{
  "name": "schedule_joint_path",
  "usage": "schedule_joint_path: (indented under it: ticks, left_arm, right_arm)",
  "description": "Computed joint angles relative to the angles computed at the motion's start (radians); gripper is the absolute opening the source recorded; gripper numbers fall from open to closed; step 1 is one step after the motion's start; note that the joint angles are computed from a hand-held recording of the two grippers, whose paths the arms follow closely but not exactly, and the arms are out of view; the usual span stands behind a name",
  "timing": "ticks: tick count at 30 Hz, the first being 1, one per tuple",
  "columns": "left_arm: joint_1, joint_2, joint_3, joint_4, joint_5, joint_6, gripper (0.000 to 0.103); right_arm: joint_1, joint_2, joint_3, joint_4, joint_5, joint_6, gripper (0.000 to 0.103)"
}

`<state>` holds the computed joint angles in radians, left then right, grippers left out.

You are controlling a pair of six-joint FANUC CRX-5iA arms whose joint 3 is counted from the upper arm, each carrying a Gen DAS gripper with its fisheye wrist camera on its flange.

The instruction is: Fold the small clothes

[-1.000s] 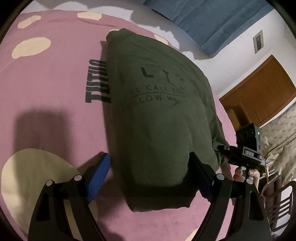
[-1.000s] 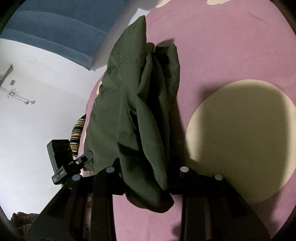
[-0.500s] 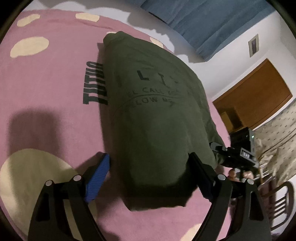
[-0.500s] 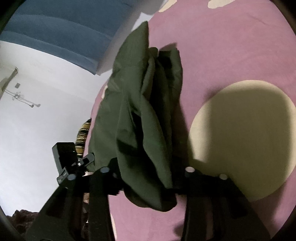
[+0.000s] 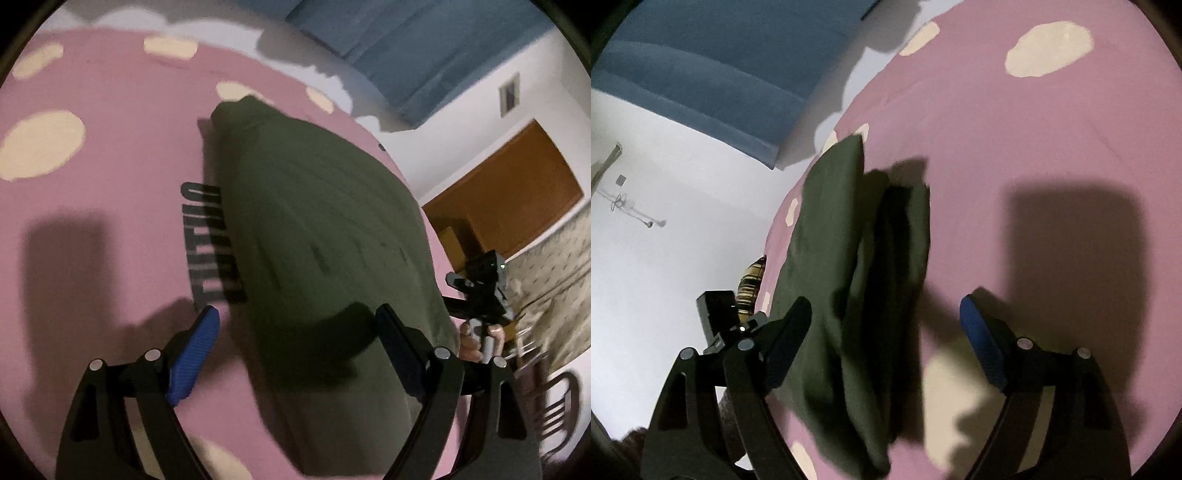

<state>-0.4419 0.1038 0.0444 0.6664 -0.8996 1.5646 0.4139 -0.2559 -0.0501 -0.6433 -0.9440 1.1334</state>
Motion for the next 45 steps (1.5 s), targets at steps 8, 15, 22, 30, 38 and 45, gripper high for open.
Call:
schedule_joint_path:
  ticks: [8,15,22,30,38,45]
  left_arm:
    - [0.026,0.147,0.140,0.049,-0.020,0.026,0.086]
    - [0.029,0.222,0.258,-0.039,-0.070,0.064,0.071]
    - [0.009,0.236,0.324,-0.162,-0.089,0.118,0.067]
    - [0.004,0.242,0.348,-0.199,-0.100,0.132,0.067]
    - [0.001,0.260,0.378,-0.212,-0.110,0.142,0.066]
    - [0.001,0.265,0.388,-0.216,-0.117,0.145,0.066]
  right_arm:
    - [-0.050,0.230,0.198,-0.125,-0.050,0.114,0.083]
    - [-0.044,0.282,0.249,-0.111,-0.079,0.134,0.069]
    - [-0.048,0.297,0.258,-0.126,-0.086,0.148,0.039]
    - [-0.016,0.295,0.253,-0.103,-0.037,0.116,0.034]
    - [-0.022,0.292,0.242,-0.114,-0.026,0.123,0.033]
    - [-0.030,0.296,0.241,-0.131,-0.023,0.132,0.033]
